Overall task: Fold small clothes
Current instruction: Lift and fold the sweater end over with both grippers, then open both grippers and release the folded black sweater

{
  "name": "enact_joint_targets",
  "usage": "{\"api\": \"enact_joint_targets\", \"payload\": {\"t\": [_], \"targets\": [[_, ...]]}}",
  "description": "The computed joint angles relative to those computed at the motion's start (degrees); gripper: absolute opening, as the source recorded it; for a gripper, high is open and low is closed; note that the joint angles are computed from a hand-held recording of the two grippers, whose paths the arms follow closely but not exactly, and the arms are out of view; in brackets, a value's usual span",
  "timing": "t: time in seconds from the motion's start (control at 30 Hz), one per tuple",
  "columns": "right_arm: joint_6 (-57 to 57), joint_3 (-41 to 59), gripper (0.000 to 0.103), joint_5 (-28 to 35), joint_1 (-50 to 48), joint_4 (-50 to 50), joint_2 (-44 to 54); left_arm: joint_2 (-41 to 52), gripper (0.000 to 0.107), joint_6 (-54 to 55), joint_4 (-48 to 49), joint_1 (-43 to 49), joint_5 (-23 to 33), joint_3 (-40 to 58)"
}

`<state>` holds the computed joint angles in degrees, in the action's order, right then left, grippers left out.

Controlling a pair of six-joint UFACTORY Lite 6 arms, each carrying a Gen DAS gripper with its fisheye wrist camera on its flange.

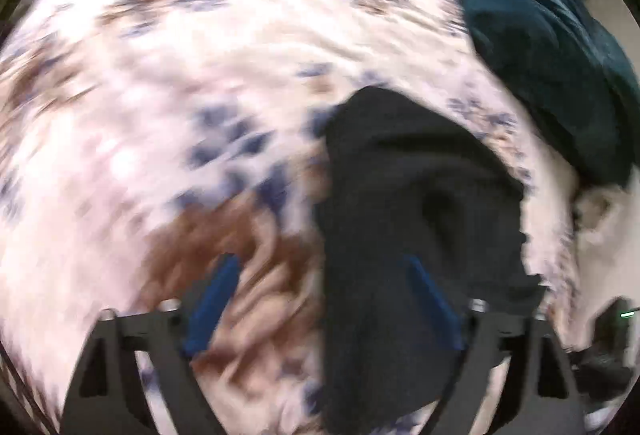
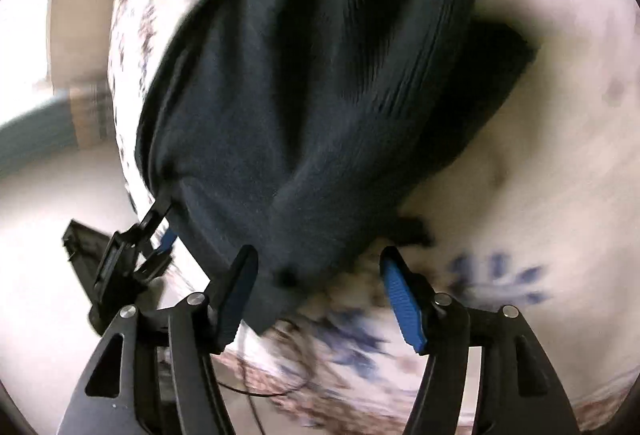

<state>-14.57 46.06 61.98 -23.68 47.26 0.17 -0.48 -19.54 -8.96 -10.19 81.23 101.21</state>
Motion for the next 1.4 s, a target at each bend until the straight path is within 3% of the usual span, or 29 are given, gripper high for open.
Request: {"api": "enact_joint_targets", "payload": {"t": [0.17,0.27,0.4,0.43,0.47,0.5,0.6,0.73,0.83,0.9,0.93,0.97,1.1,1.17,1.4], "targets": [[1.5,12.3,0.091,3.5,-5.8,-11.3,1.5,-11.7,0.092,-4.7,-3.1,3.1,-3.5,-20.7],[-0.9,19.3,0.091,1.2,-9.3,-12.9,9.4,-12.0,0.096,-6.1,-6.1,3.9,-6.7,-22.7],[-0.8,29.5,0.088,-0.4,-8.4,-9.5,23.6,-6.4,0.096,-8.6,-3.2,-1.2,-8.3,-17.2],[0.1,30.1,0.068,-1.7,-7.5,-10.9,23.7,-5.1,0.096,-7.9,-2.2,-1.6,-8.0,-15.6],[1.0,29.8,0.016,-4.4,-5.8,-13.2,22.2,-4.5,0.096,-7.5,-1.8,-2.1,-8.1,-15.0],[1.1,28.9,0.009,-5.9,-4.7,-15.0,20.4,-3.9,0.096,-7.3,-1.1,-2.5,-8.0,-14.6],[4.3,25.6,0.008,-8.3,-2.0,-21.3,14.0,-6.0,0.096,-4.9,-1.8,0.0,-7.6,-17.9],[5.3,24.7,0.009,-4.1,-6.2,-23.2,15.6,-9.2,0.097,-2.6,-5.4,3.7,-9.2,-23.3],[4.8,29.0,0.016,0.5,-8.3,-19.4,20.8,-9.6,0.098,-3.5,-4.5,2.6,-9.5,-24.1],[4.1,32.5,0.041,3.2,-9.9,-15.6,23.5,-8.2,0.098,-4.7,-3.4,1.0,-9.5,-22.3],[3.6,34.1,0.065,3.5,-9.9,-14.0,24.3,-7.5,0.098,-4.8,-3.6,0.4,-9.5,-21.0],[2.3,35.1,0.075,3.0,-10.0,-11.8,24.6,-6.3,0.098,-4.9,-3.8,-0.1,-9.7,-19.6],[-0.2,41.4,0.077,4.0,-6.3,-11.4,29.0,-2.0,0.098,-5.9,-3.6,-3.7,-9.9,-12.7],[-2.3,45.8,0.087,5.3,-3.8,-11.0,34.1,0.3,0.098,-6.0,-2.4,-5.6,-9.9,-9.8],[-6.8,60.8,0.098,8.2,1.8,-10.5,51.0,6.0,0.098,-4.0,-1.0,-8.8,-10.5,-5.5]]}}
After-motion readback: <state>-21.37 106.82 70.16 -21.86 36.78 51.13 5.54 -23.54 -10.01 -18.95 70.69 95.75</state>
